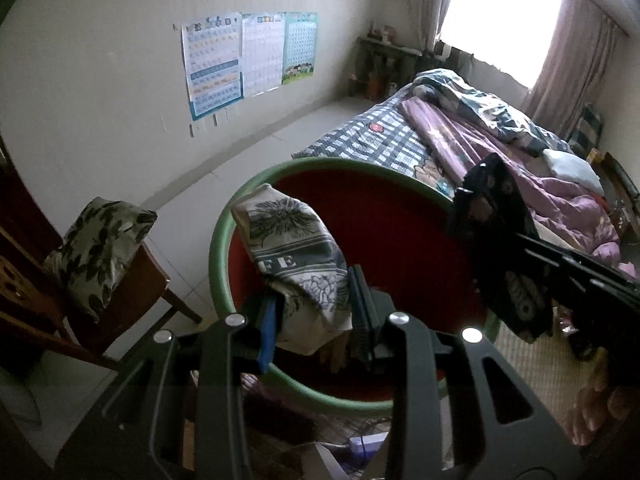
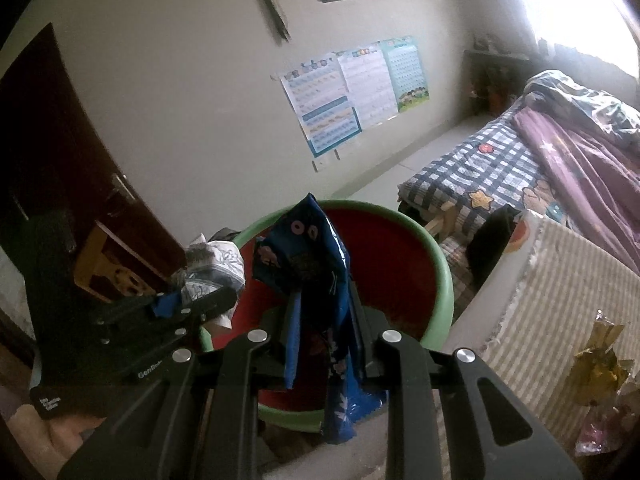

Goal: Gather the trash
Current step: 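Carry the cloth and the blue wrapper over the red bin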

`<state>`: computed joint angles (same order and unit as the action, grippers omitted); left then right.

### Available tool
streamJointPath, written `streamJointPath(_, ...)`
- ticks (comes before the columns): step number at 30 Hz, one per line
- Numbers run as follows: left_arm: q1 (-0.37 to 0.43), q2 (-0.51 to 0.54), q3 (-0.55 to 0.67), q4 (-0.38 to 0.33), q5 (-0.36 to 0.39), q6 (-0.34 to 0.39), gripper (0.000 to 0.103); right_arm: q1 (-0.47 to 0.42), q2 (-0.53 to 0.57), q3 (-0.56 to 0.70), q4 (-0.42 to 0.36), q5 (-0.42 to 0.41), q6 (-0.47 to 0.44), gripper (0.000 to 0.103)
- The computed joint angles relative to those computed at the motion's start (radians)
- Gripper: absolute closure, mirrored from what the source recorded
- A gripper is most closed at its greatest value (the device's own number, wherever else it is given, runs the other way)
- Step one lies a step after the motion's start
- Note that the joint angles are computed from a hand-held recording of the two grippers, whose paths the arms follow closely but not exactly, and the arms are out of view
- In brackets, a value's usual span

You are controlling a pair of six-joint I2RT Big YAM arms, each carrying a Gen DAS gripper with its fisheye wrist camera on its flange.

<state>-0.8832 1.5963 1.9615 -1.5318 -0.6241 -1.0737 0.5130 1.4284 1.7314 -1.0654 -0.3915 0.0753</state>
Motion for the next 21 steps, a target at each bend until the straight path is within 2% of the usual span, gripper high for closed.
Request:
streamJointPath(11,0.031,0.000,-0.015,0.038,0.051,0.063,0.072,0.023,0.040,0.019,0.010,0.020,0.023,0.081)
streamJointPath(21,0.046,0.003,-0.020,0.045,0.081,0.081,0.072,0.018,0.048,0.018,0.018,0.020,0.039,0.081)
